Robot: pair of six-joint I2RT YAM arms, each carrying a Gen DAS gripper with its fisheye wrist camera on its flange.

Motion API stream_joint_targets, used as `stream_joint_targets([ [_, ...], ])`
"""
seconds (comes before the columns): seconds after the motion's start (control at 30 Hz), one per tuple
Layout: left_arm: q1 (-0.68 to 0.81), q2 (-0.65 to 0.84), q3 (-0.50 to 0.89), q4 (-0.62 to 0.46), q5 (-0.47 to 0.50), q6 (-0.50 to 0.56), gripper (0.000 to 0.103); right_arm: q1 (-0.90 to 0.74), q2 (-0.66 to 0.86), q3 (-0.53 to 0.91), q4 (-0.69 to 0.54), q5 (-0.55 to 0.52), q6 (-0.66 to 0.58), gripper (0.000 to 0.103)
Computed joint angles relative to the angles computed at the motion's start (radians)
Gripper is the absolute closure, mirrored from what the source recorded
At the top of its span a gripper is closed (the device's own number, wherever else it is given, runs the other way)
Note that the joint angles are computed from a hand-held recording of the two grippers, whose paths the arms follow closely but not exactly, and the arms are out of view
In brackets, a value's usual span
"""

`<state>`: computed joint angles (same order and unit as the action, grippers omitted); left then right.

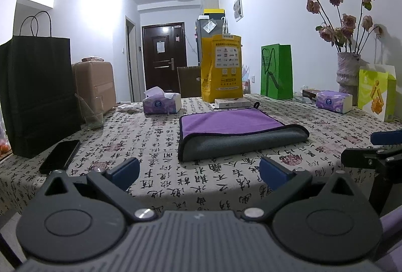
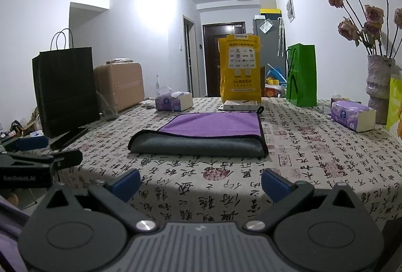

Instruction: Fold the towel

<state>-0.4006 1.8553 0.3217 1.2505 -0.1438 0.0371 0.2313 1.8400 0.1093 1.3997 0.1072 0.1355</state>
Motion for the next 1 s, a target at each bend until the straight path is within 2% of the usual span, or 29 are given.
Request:
stream_joint_targets([
  [1.0,0.009,0.004,0.014,-0.026,0.002,-0.007,0.0,-0.02,0.018,0.016,-0.016,-0.026,0.011,0.0],
])
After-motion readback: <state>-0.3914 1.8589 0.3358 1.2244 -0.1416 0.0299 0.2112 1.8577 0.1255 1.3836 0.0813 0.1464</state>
